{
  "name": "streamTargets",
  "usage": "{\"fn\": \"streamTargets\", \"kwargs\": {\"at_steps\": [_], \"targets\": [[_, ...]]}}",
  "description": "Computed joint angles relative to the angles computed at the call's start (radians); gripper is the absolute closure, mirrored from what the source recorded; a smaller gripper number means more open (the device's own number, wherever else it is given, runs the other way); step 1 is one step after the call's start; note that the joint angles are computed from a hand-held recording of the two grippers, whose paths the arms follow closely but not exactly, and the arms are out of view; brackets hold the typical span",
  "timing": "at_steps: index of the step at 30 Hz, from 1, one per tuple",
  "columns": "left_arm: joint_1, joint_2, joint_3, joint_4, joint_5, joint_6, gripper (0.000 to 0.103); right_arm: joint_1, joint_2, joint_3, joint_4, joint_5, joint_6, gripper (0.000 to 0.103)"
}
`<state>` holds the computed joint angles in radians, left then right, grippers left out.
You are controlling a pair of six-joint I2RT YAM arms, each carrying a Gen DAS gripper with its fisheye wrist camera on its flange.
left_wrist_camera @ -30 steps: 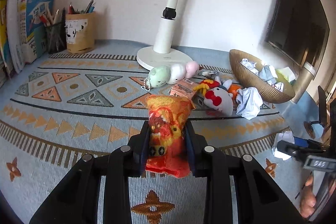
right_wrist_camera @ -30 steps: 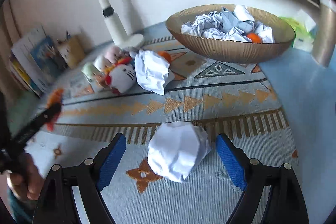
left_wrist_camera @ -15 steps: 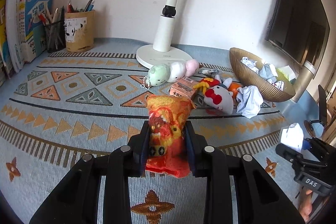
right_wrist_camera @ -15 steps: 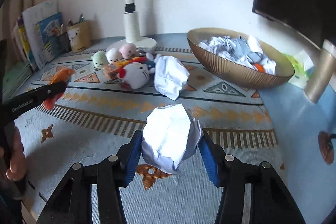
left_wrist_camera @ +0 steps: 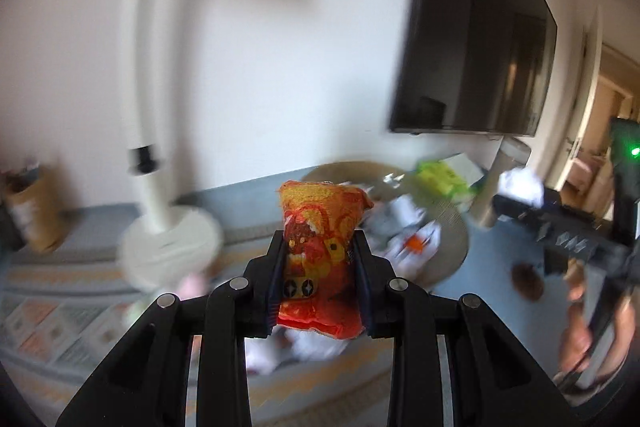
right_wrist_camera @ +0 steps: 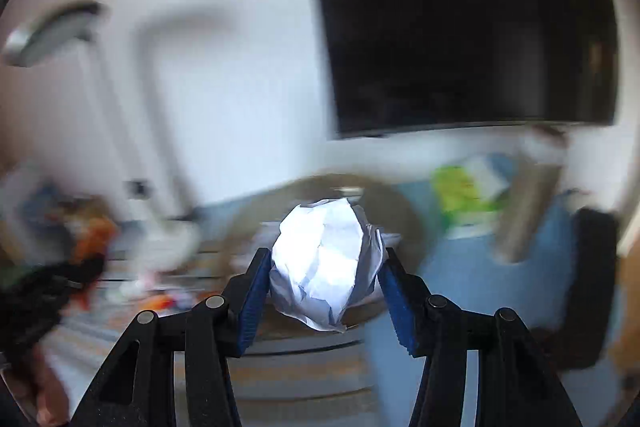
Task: Organize objects
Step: 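Carry the snack bag and paper ball over the bowl and open both tools, then move both open tools back over the rug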
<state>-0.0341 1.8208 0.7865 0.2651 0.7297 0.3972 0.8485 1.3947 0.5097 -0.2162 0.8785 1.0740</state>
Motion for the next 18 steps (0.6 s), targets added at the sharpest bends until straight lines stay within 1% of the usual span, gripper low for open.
{"fn": "streamTargets", "kwargs": {"at_steps": [1,2,3,4,5,6,7,8,9,10,11,12,13,14,15,16,18], "targets": [[-0.063,0.041,0.043,0.005,-0.048,-0.039,0.075,-0.067,-0.002,-0.006,0.041,-0.041,-0.064,0.05],[-0.103,0.072,0.066,0.017,-0.079,-0.061,0.075,-0.15,-0.008,-0.033,0.135,-0.099,-0.15,0.05],[-0.142,0.104,0.089,0.031,-0.112,-0.081,0.075,-0.215,-0.002,-0.048,0.201,-0.149,-0.202,0.05],[-0.193,0.159,0.127,0.049,-0.17,-0.099,0.075,-0.304,0.028,-0.056,0.277,-0.217,-0.258,0.05],[-0.229,0.188,0.136,0.077,-0.229,-0.103,0.075,-0.365,0.059,-0.051,0.32,-0.261,-0.291,0.05],[-0.262,0.211,0.132,0.122,-0.287,-0.096,0.075,-0.416,0.103,-0.038,0.354,-0.288,-0.323,0.05],[-0.289,0.23,0.123,0.166,-0.327,-0.084,0.074,-0.448,0.154,-0.011,0.363,-0.278,-0.346,0.05],[-0.317,0.257,0.127,0.189,-0.355,-0.062,0.073,-0.465,0.221,0.039,0.331,-0.232,-0.358,0.05],[-0.327,0.272,0.139,0.176,-0.353,-0.054,0.072,-0.488,0.263,0.069,0.317,-0.215,-0.376,0.05],[-0.336,0.291,0.166,0.139,-0.339,-0.05,0.07,-0.52,0.288,0.076,0.346,-0.244,-0.406,0.049],[-0.343,0.316,0.198,0.11,-0.325,-0.062,0.067,-0.565,0.294,0.061,0.414,-0.319,-0.444,0.046],[-0.347,0.327,0.212,0.106,-0.322,-0.076,0.059,-0.607,0.293,0.04,0.488,-0.393,-0.473,0.043],[-0.353,0.334,0.233,0.085,-0.315,-0.091,0.051,-0.631,0.287,0.025,0.522,-0.433,-0.486,0.03],[-0.352,0.335,0.25,0.055,-0.304,-0.093,0.045,-0.66,0.275,0.013,0.539,-0.473,-0.488,0.023],[-0.347,0.325,0.246,0.046,-0.293,-0.095,0.034,-0.676,0.26,0.007,0.532,-0.488,-0.483,0.023],[-0.334,0.296,0.206,0.086,-0.288,-0.101,0.034,-0.678,0.24,0.0,0.518,-0.488,-0.474,0.023],[-0.305,0.236,0.128,0.153,-0.285,-0.086,0.033,-0.67,0.156,-0.07,0.535,-0.497,-0.467,0.023]]}}
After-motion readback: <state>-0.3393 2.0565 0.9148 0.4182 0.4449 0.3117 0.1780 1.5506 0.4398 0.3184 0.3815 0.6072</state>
